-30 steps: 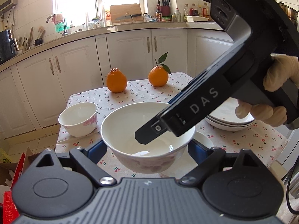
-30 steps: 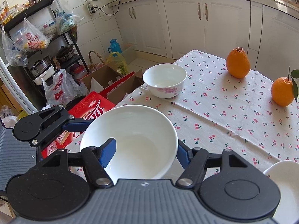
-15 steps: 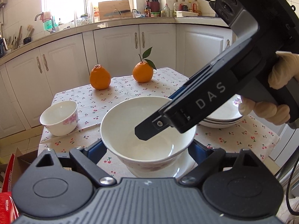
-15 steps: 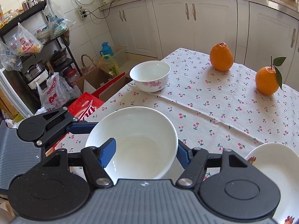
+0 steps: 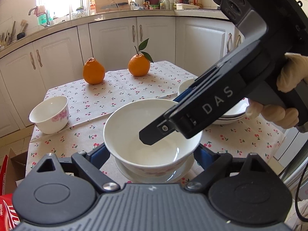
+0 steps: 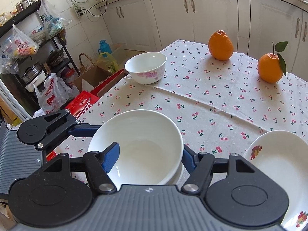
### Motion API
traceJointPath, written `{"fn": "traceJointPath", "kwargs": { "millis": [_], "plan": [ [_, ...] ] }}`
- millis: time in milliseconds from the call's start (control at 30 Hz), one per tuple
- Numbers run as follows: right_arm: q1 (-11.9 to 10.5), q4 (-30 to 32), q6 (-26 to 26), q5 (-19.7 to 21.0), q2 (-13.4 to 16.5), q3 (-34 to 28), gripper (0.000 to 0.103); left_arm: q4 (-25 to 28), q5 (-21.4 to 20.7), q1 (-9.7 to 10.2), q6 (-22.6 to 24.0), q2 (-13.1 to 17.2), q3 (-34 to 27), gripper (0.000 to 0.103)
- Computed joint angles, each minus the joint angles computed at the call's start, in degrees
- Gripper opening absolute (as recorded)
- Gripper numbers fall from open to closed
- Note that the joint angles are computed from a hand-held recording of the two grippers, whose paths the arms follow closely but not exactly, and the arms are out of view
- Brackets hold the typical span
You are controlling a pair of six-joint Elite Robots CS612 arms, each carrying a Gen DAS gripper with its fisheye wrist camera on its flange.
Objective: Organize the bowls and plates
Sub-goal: 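Lower the held bowl onto the placed bowl with the right tool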
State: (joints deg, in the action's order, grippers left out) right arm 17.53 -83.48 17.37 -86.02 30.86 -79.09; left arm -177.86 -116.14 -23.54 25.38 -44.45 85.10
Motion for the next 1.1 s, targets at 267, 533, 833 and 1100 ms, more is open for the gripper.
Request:
{"fn": "traceJointPath", "kwargs": {
  "millis": [267, 533, 833, 1100],
  "plan": [
    [-0.1, 0.4, 0.1, 0.3, 0.2, 0.0, 0.073, 1.4, 0.2, -0.10, 0.4, 0.3, -0.6, 0.093],
    [-0.1, 0.7, -0.4, 0.1, 0.1, 0.2, 0.074, 2.3, 0.4, -0.21, 0.7, 0.6, -1.0, 0.093],
    [-0.1, 0.7, -0.5, 0.2, 0.2, 0.6, 0.074, 2.9, 1.1, -0.35, 0.8, 0.8, -1.2, 0.093],
    [0.0, 0.9, -0.8, 0.0, 0.1, 0.8, 0.074, 3.4, 0.7, -0.28, 0.8, 0.9, -1.5, 0.093]
  ]
}}
